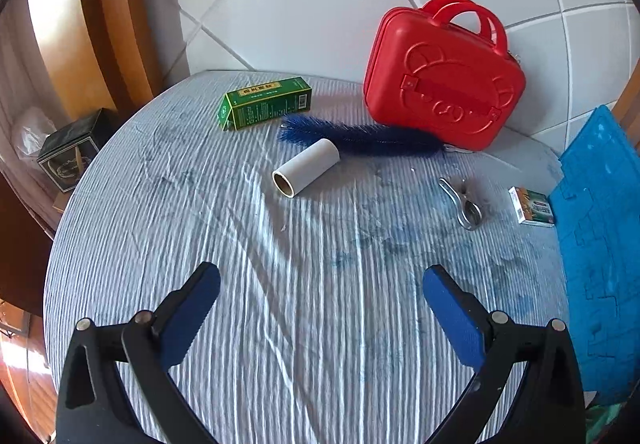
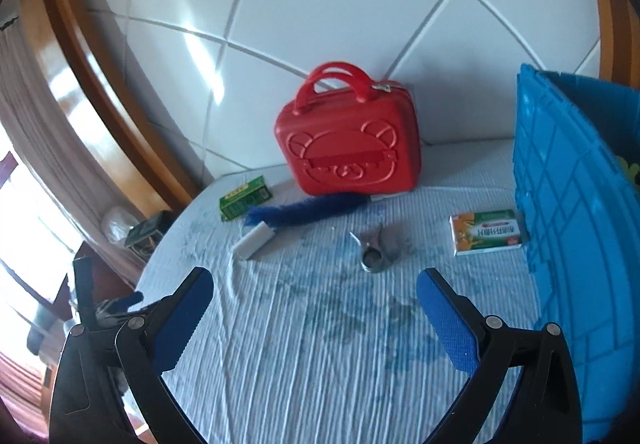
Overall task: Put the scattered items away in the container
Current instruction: 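Withdraw both tools from the crate toward the white paper roll and metal clip, then grasp the white paper roll with the left tool while the right tool grasps the metal clip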
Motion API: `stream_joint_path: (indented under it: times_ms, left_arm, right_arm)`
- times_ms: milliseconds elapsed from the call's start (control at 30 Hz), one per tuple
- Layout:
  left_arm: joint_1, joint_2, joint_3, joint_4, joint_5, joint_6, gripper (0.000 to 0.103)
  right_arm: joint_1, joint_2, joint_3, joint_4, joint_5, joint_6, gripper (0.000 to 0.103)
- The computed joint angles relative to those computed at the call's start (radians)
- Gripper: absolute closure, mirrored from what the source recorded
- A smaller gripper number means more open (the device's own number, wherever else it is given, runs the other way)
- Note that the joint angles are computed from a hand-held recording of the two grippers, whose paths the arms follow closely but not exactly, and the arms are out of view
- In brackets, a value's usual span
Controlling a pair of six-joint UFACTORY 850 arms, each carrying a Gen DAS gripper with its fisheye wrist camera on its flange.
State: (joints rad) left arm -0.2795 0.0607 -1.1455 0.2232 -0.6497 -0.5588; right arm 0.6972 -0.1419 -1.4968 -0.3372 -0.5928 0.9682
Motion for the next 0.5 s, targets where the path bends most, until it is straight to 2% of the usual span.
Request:
stream_joint_path:
  times_ms: [233, 500]
  left_arm:
    - [0.076, -0.255, -0.151, -0.033, 0.021, 0.128, 0.0]
    - [0.125, -0.481, -0.314, -0.062, 0.007, 0.242, 0.0]
  right_arm:
    - [-0.11, -0.265, -0.144, 0.304, -0.012, -0.265, 0.0]
    - [-0.16, -0.531, -0.355, 0.405, -0.128, -0.39, 0.0]
